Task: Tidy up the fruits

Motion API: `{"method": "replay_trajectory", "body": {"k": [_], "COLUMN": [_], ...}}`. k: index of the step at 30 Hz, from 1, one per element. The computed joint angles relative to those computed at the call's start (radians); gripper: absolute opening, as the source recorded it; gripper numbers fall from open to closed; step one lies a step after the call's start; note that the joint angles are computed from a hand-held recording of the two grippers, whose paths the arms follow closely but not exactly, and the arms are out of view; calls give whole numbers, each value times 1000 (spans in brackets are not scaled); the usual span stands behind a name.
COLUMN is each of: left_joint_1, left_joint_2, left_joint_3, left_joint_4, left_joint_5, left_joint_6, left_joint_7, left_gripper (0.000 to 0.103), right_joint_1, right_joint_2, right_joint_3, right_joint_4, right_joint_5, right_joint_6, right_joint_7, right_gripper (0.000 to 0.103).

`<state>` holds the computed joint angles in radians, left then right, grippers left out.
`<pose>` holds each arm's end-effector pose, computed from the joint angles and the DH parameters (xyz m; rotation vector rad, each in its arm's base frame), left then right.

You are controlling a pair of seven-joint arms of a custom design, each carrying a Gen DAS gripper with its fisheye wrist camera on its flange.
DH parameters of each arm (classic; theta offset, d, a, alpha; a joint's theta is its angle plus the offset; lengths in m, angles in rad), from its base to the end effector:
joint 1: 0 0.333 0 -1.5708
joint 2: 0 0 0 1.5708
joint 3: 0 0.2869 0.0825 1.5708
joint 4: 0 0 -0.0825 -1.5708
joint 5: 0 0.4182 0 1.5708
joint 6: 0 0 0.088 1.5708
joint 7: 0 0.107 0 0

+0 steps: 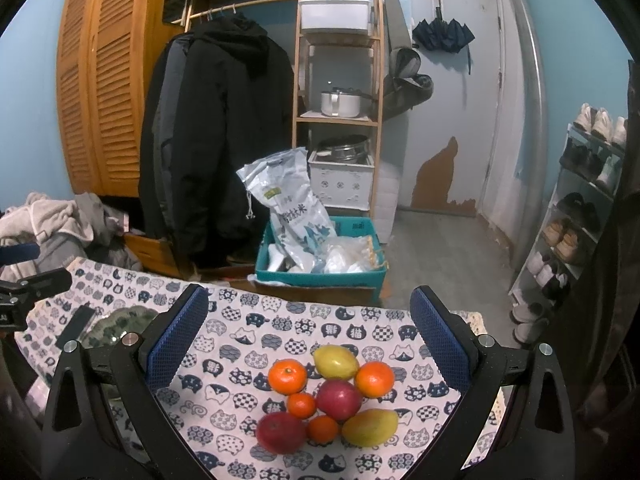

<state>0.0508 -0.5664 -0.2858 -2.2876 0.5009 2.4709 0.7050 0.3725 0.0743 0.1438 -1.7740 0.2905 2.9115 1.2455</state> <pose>0.4669 -0.1348 0.6073 -1.8904 1.3459 -0.6542 0.5874 0.3097 0.6005 -1.8711 0.9983 -0.5891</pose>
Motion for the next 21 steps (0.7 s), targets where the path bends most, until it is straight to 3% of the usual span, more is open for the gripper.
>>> {"method": "replay_trajectory", "body": {"k": [21], "left_joint_1": [-5], "left_joint_2": [-4], "left_joint_3": [-4], "left_joint_4": [-11], "left_joint_5": [-1], "left_joint_6": [6], "left_joint_7": [-13], "left_gripper": [102], "right_joint_1": [-2], "right_joint_2": [1], "right_joint_3": [1], "right_joint_4": [3], "right_joint_5": [8], "right_joint_6": [-4], "right_joint_7": [-6], "right_gripper": [100]}}
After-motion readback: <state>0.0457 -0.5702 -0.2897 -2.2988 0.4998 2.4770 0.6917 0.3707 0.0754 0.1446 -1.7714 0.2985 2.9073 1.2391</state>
